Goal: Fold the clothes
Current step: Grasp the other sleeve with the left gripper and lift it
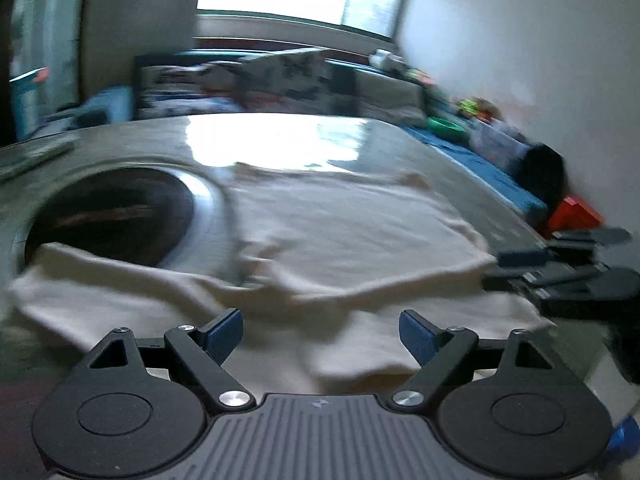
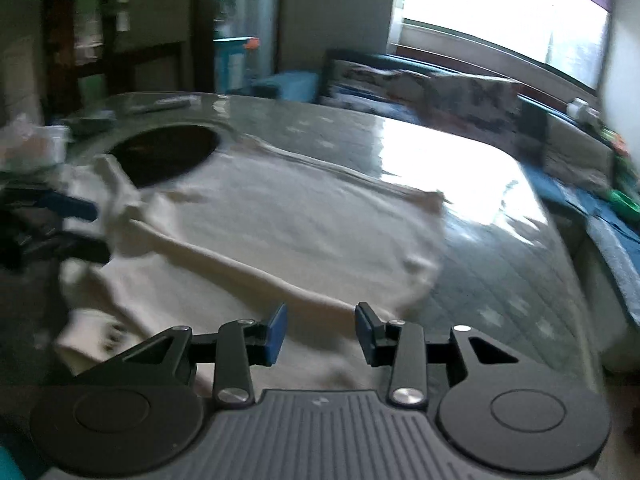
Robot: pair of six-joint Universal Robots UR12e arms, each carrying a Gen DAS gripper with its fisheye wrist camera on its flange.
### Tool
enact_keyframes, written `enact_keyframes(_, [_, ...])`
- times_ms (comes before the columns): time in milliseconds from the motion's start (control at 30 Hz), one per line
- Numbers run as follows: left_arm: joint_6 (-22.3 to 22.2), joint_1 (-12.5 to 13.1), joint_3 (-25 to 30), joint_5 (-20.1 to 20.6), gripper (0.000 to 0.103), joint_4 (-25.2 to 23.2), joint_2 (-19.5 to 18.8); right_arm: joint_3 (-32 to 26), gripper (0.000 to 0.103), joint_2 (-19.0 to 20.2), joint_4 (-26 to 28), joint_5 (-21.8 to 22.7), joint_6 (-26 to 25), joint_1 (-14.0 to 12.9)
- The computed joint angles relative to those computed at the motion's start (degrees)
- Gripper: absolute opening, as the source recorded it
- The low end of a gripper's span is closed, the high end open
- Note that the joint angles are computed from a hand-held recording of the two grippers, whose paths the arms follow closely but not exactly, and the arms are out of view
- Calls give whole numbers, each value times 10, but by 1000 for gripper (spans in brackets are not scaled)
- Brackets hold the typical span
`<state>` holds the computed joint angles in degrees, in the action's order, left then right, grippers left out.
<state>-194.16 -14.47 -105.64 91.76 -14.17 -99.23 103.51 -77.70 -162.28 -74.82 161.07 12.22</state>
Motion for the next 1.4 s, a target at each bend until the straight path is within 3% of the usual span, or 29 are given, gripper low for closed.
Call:
enact_keyframes(100, [-41, 9, -9, 60, 87, -4, 13, -16, 37, 6, 23, 50, -43, 10])
enact_keyframes(233, [-102, 13, -10, 143, 87, -32, 25, -35, 36, 19, 52, 85, -93, 29])
enact_keyframes(400, [-179, 29, -13, 180, 87, -69, 32, -40, 31, 30, 76, 91, -133, 49])
enact_keyframes(500, [-191, 32, -14, 197, 86, -77, 33, -40, 31, 30, 77, 89, -142, 53])
enact_keyframes(700, [-212, 39, -16, 199, 86, -80, 29, -64, 31, 45, 75, 109, -106, 50])
enact_keyframes(800, [-226, 41, -16, 198, 87, -84, 28, -76, 32, 58, 98, 109, -108, 54])
enact_keyframes(900, [-234, 43, -15, 201, 86, -86, 25, -69, 33, 55, 81, 107, -114, 55])
enact_keyframes(1333, [-265, 56, 1, 212, 56, -110, 6, -40, 39, 28, 47, 126, -90, 40])
enact_keyframes(1400, [-261, 58, 2, 213, 41, -111, 5, -36, 41, 25, 43, 126, -85, 39])
